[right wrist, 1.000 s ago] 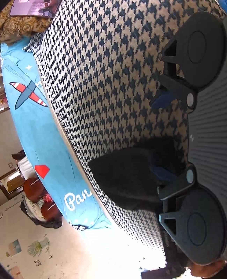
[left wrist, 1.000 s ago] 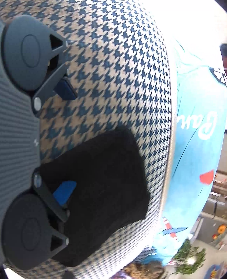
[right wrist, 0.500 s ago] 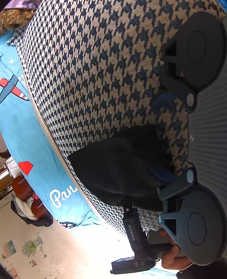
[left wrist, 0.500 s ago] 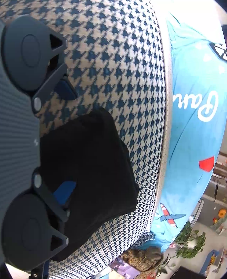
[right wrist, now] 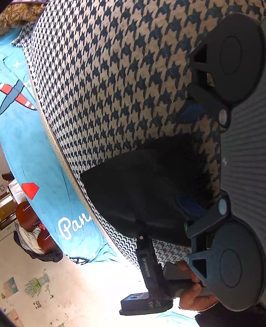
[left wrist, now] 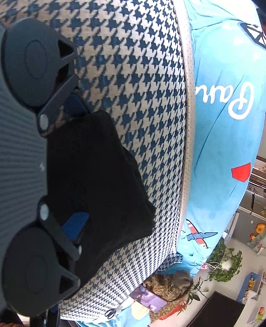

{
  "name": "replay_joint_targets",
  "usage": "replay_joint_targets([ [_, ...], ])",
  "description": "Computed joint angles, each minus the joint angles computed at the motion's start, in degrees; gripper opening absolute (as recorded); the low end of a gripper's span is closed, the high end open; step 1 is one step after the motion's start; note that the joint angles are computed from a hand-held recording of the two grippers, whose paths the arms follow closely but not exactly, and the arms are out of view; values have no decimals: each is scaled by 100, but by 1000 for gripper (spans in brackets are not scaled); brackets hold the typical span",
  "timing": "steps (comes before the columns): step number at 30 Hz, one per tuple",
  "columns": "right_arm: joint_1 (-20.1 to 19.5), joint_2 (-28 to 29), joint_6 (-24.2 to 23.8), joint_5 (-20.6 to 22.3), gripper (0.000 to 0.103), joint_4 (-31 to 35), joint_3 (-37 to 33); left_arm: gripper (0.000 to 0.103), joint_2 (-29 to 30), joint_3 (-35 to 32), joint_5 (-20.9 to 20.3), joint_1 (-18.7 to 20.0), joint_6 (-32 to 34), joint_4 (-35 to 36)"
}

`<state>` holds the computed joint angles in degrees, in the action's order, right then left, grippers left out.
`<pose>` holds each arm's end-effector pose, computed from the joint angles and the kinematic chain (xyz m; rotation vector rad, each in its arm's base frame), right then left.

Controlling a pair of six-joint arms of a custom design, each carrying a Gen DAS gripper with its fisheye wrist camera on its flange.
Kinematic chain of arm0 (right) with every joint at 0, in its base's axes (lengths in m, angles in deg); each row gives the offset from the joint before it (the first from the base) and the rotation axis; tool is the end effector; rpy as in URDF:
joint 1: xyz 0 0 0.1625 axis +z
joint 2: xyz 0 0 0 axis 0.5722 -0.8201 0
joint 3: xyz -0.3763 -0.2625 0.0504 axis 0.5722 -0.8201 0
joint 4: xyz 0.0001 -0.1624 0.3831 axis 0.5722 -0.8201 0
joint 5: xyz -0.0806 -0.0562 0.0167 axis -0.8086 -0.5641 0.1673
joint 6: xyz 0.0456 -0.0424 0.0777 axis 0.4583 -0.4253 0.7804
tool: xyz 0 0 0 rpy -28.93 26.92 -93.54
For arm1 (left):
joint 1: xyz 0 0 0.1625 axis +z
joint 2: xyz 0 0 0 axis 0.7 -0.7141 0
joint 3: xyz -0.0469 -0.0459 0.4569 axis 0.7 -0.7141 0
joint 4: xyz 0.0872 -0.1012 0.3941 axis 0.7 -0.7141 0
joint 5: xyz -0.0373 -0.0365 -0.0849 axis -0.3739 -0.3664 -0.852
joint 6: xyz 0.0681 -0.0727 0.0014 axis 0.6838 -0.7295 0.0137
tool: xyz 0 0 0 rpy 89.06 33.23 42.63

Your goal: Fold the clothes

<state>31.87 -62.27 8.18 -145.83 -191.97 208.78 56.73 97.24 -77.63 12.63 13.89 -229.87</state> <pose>-0.0573 -0.4557 0.2462 -0.1116 -2.4818 1.1768 -0.2528 -0.6791 -0.0619 1.0697 2.7142 -0.5046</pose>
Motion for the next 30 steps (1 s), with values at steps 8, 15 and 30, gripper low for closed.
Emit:
replay_joint_targets([
  [8, 72, 350, -148, -11, 69, -346, -158, 98, 57, 2, -26, -52, 84, -131],
  [15, 40, 355, -192, 15, 65, -379, -158, 88, -52, 67, -373, 27, -84, -6],
  [30, -1, 313, 7, 94, 65, -351, -135, 102, -48, 7, -632, 92, -217, 224],
])
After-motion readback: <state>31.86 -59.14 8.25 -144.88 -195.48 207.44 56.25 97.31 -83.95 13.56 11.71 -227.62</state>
